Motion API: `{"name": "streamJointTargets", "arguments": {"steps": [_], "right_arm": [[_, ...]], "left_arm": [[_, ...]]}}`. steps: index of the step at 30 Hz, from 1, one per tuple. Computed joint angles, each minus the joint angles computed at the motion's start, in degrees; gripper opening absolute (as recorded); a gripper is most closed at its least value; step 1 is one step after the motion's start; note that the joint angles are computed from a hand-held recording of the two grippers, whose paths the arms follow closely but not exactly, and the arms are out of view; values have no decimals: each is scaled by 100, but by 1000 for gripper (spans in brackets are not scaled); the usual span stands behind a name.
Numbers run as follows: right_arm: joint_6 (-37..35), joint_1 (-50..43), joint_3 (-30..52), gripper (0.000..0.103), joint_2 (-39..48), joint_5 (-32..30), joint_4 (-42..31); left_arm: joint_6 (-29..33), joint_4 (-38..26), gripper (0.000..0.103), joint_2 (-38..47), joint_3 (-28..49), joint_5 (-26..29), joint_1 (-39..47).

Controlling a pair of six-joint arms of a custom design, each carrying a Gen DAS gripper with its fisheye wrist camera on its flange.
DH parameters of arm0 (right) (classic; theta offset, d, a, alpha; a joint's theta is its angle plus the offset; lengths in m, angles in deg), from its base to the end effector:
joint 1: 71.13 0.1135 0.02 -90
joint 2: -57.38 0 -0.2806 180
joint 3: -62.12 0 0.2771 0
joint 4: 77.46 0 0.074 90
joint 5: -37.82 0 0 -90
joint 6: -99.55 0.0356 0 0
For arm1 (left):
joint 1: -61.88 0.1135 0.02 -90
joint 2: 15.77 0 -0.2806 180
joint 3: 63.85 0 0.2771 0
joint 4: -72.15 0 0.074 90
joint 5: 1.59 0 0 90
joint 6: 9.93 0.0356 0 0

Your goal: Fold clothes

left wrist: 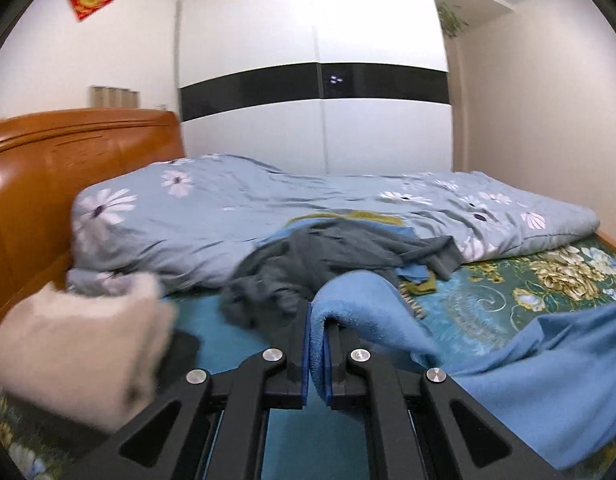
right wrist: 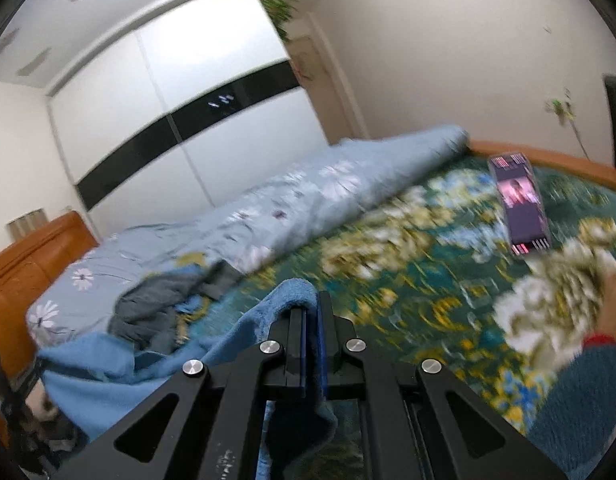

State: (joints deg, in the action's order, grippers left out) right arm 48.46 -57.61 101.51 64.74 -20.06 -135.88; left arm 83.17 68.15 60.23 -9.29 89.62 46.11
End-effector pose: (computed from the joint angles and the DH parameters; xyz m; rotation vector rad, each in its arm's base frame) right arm 0.0724 -0.0021 0.2501 0.7589 1.8037 0.0302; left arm 0.2972 -0.0847 0.2374 0.3442 1.9889 -0.1619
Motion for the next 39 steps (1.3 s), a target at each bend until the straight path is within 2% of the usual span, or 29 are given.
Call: {"name": "streamJointTargets", "arguments": {"steps": [4,5,8,9,12,14,15,16,17,19,21,24,27,32,33,35,37,39], "right_arm": [[96,891,192,5,53,870,167],[90,751,206,5,15,812,164],[-165,-848,85,5,-159,-555,230],[-216,-1103,46,5,-122,-727,201],[-131,-842,-65,5,121,-165,1],[-235,-1383,-204,5,116,-466,-30],[-318,-1737,-280,5,107,-694,-23],[-406,-2089,-354,5,29,-939,-44],[-529,-2516,-418,5,-24,-1253,-42],[-782,-3326,-519,5,-20,-1843,10],[-997,-3901,-593,5,64,-2248,87],[-1110,-4011,-678,5,438,-2199,361],[-1232,-4106,-729,5,712,-2249,557],[-1392,-4121,-728,5,1000,-2139,665],[-1365,-4025,-718,5,1054,-2045,687],[-1274,-3753,-691,5,1137,-1786,703],[-1139,-3466,-648,5,1289,-1543,729],[-1032,-3210,-582,5,1416,-1339,724]], "left_arm": [[82,-529,5,-535,-744,590,652],[153,-659,5,-589,-905,758,816],[240,-683,7,-388,-1318,866,902],[218,-720,8,-226,-1381,941,900],[147,-753,10,106,-1485,1085,813],[111,-827,10,193,-1478,1191,740],[170,-900,14,168,-1462,1313,765],[231,-975,23,144,-1446,1434,790],[292,-1050,37,122,-1428,1555,815],[507,-1204,51,-41,-1421,1832,976],[742,-1496,56,-184,-1312,2172,1200],[953,-1870,58,-314,-1091,2481,1348],[1025,-1988,59,-338,-805,2577,1228],[1145,-2136,61,-193,-269,3045,1016],[1190,-2106,64,-152,-154,3098,941],[1261,-1876,77,-22,13,2847,621],[1251,-1447,77,410,236,2307,28],[1186,-1298,77,955,534,2107,-388]]}}
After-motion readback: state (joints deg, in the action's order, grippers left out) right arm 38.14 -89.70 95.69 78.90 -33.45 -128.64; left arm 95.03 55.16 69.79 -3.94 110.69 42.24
